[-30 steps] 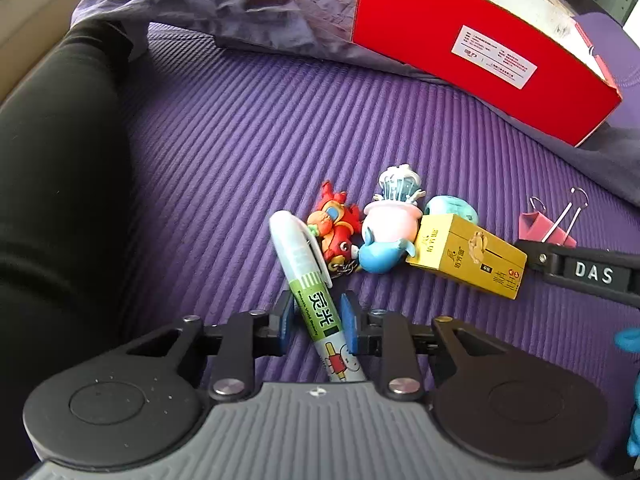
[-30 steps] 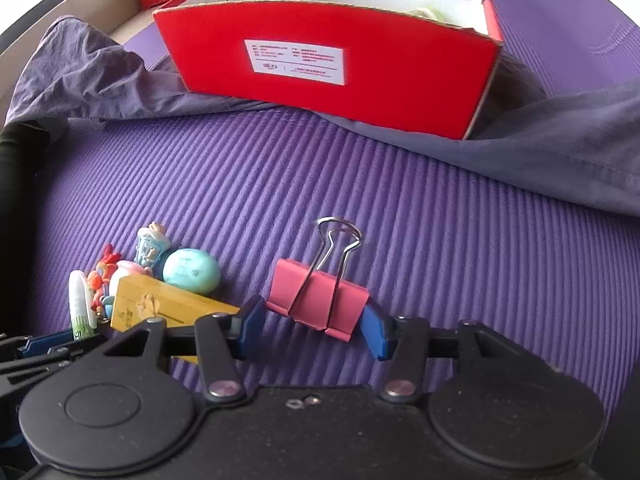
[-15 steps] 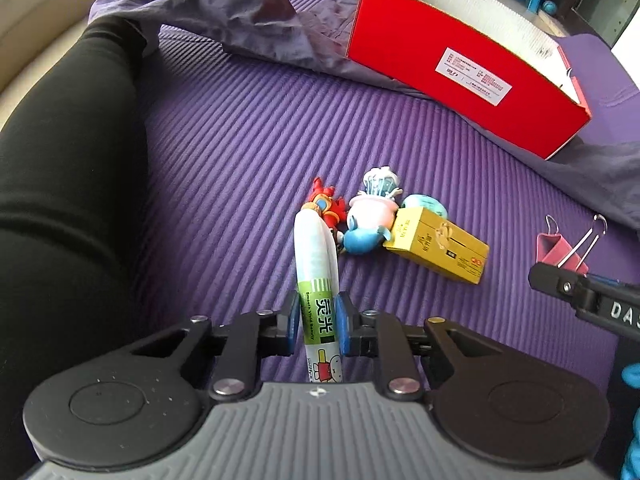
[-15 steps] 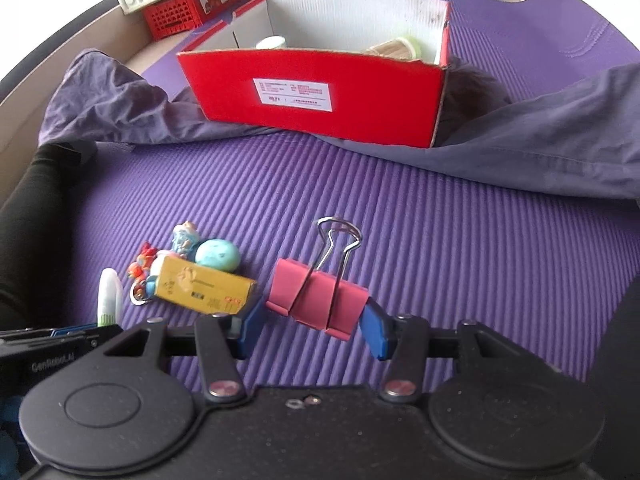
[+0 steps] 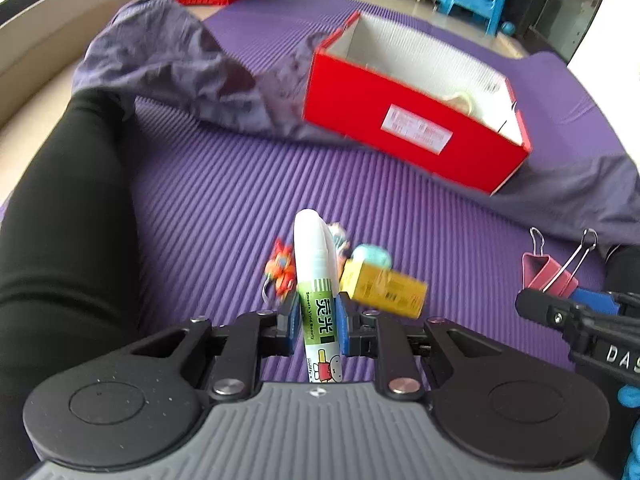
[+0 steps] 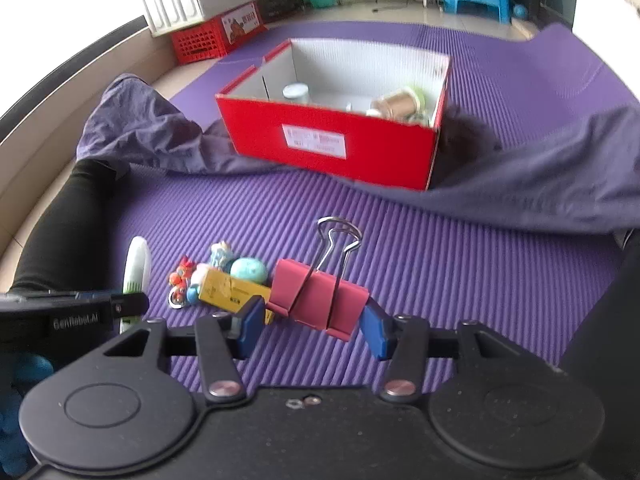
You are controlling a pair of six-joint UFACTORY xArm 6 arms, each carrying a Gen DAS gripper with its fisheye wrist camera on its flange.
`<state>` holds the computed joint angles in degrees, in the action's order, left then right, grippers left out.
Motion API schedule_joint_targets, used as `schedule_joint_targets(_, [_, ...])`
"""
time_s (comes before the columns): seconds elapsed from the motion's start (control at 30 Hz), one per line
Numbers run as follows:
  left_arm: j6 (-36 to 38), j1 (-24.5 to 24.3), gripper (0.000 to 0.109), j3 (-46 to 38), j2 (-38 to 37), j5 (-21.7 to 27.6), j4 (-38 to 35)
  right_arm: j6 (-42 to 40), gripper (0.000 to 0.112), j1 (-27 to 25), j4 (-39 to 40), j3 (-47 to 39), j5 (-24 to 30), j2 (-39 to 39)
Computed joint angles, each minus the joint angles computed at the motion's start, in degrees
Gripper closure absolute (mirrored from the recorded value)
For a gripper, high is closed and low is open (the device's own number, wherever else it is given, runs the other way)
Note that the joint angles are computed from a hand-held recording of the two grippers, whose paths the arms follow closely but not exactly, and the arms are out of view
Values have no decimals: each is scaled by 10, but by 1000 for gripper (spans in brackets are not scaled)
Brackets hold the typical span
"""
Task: Organize rigid objects
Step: 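Carry the glue pen and binder clip into the red box and release both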
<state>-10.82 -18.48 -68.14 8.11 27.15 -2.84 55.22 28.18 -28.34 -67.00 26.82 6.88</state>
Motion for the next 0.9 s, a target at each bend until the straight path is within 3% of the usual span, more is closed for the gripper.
schedule_joint_targets(0.33, [66, -1, 90, -121, 53, 27, -61, -15, 61, -16, -34, -36, 9, -8])
schedule_joint_targets(0.53, [81, -4, 90, -226, 110, 44, -61, -35, 61, -32, -43, -68, 16, 3])
schedule_joint_targets(0.77, [105, -4, 90, -398, 210, 89, -53, -63, 61, -57, -38, -116, 16, 34])
schedule_joint_targets(0.9, [126, -3, 90, -542, 296, 144, -67, -79, 61, -69, -37, -163, 25, 71])
